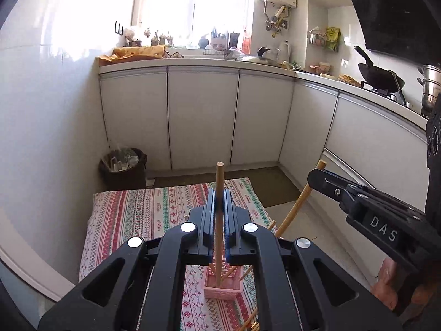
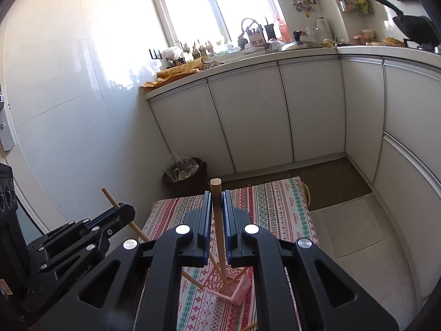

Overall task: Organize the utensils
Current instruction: 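Open both tools to drop the chopsticks into the pink holder, then lower the left tool to the pile and grasp another chopstick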

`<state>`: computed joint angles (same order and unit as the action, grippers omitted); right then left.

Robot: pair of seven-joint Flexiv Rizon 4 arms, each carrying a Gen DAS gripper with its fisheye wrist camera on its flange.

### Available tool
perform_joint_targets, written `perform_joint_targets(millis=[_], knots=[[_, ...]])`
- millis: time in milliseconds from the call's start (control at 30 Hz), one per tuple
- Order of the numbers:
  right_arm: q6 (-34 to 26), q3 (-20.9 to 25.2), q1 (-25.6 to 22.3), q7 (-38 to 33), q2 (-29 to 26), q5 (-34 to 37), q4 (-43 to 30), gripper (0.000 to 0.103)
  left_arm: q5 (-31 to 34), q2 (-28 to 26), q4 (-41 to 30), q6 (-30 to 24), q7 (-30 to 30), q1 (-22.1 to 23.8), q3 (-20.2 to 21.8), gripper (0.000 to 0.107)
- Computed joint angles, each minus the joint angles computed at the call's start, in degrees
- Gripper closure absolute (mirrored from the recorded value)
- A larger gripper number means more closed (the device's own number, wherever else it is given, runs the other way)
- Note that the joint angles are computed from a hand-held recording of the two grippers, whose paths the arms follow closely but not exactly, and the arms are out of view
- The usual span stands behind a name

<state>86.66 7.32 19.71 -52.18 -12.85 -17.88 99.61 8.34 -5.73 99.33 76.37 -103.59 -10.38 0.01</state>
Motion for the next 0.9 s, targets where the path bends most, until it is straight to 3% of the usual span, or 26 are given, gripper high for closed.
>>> perform_joint_targets(millis=[67, 133, 167, 233, 300, 367, 533, 667, 767, 833, 900], knots=[[1.5, -2.4, 1.7, 2.0, -2.0, -2.2, -0.2, 0.091, -4.7, -2.0, 1.1, 2.3, 2.3, 1.0, -1.1, 0.102], [0.5, -2.6, 1.6, 2.8, -3.3, -2.1, -0.3, 0.064, -7.3, -3.4, 1.8, 1.8, 3.3, 1.2, -1.2, 0.101], [-0.2, -1.4, 0.6, 2.6, -3.5, -0.6, -0.3, 0.059, -8.1, -3.5, 2.2, 1.3, 3.3, 1.2, -1.0, 0.101], [-0.3, -2.3, 0.8, 3.3, -3.3, -0.9, 0.5, 0.058, -9.9, -2.9, 4.2, 2.9, 4.4, 1.4, -0.9, 0.101], [0.6, -7.0, 3.6, 6.9, -2.0, -5.8, 2.9, 0.058, -10.3, -2.0, 5.2, 3.7, 5.0, 1.4, -0.5, 0.099], [1.1, -8.6, 4.1, 9.5, -0.8, -9.0, 4.5, 0.058, -11.5, -0.8, 6.1, 4.6, 6.1, 1.5, -0.7, 0.093], [2.1, -9.8, 3.7, 15.5, 2.4, -16.5, 8.4, 0.058, -7.9, 2.2, 7.5, 6.2, 3.4, 0.8, 0.1, 0.070], [3.0, -10.9, 2.9, 22.2, 4.9, -25.0, 11.3, 0.055, -2.2, 4.6, 8.0, 5.5, -1.1, 0.7, 0.1, 0.063], [4.1, -11.0, 1.7, 27.8, 6.7, -31.1, 13.4, 0.043, 2.1, 6.3, 8.5, 4.8, -5.5, 1.3, -0.5, 0.053], [5.4, -12.1, 0.6, 34.5, 8.1, -38.5, 14.9, 0.033, 5.3, 7.6, 9.2, 4.4, -8.6, 1.9, -1.0, 0.041], [6.4, -12.4, -1.1, 40.7, 9.3, -45.3, 16.1, 0.028, 7.3, 8.7, 10.0, 4.0, -10.6, 2.6, -1.6, 0.037]])
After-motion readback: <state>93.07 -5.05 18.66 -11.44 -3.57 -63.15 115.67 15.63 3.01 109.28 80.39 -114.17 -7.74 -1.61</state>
